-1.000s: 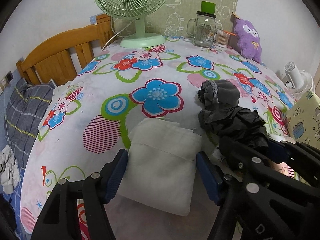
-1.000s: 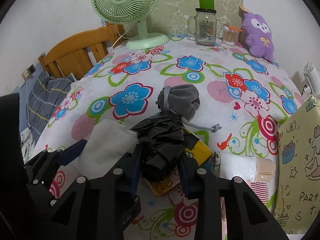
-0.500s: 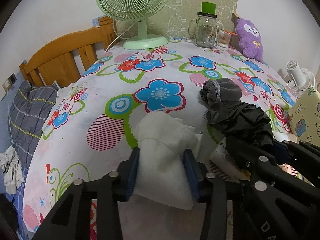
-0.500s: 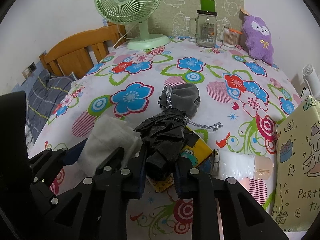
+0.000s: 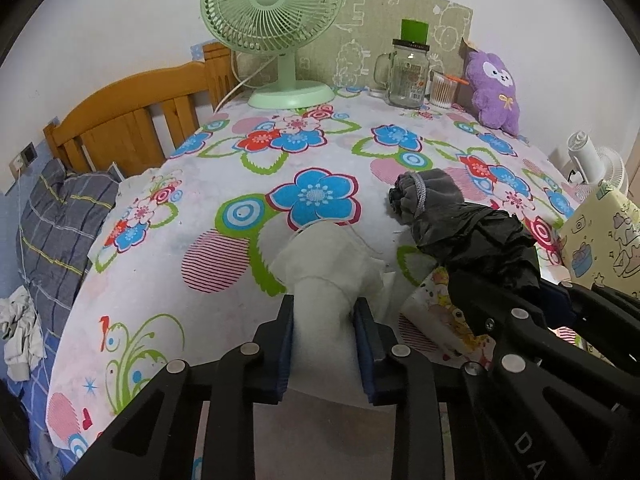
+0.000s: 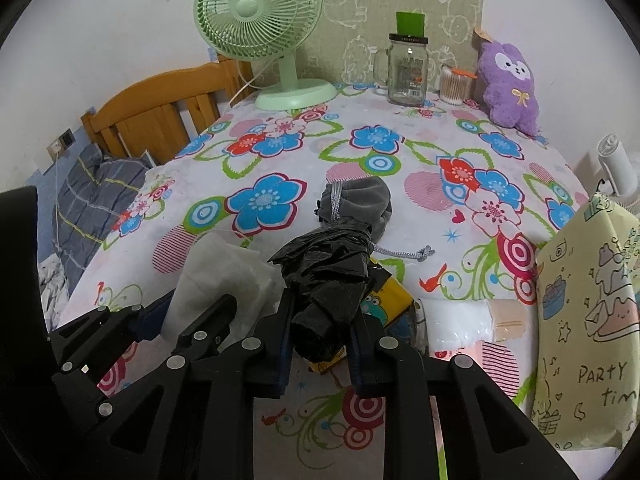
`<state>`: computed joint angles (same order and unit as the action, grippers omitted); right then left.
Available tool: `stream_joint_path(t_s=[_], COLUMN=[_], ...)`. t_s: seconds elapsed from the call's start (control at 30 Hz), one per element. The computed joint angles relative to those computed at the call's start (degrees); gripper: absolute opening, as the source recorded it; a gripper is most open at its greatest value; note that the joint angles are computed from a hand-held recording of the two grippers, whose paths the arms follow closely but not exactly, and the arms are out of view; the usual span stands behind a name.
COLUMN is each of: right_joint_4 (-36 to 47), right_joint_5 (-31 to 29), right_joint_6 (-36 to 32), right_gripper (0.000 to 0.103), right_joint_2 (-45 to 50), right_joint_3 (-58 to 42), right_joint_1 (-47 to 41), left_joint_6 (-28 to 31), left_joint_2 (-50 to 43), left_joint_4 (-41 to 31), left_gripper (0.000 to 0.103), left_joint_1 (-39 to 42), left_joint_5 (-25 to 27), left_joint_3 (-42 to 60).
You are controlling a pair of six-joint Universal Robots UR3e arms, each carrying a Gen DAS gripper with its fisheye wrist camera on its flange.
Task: Organize soft objects
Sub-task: 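Grasp the white towel with the left tool while the right tool reaches the black umbrella, then lift and carry the towel and umbrella over the open gift box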
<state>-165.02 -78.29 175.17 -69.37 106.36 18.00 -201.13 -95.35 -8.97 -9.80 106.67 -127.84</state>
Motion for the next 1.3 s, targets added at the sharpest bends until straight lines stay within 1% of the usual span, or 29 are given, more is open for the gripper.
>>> stream_joint_path(t_s=[0.37, 0.9, 1.3], right_joint_4=[-1.6, -1.1, 2.4], right_joint_5=[1.8, 5.2, 9.9], right_joint_6=[-0.2, -1.6, -4.0], right_gripper=[0.025, 0.025, 0.025], right_joint_2=[-6.1, -17.0, -28.3], right_joint_3=[4.3, 9.4, 13.4], right_joint_1=[-1.7, -5.7, -11.0], left_joint_6=[-1.8, -5.0, -7.9], left_joint_2=[3.8, 7.2, 8.7], left_joint_4=[-2.8, -8.3, -13.4], left_gripper=[0.027, 0.027, 0.027], left_joint_1=[-3.6, -10.5, -17.5], left_joint_5=[3.5, 10.2, 17.5], left_joint_3=[1.4, 6.7, 12.0])
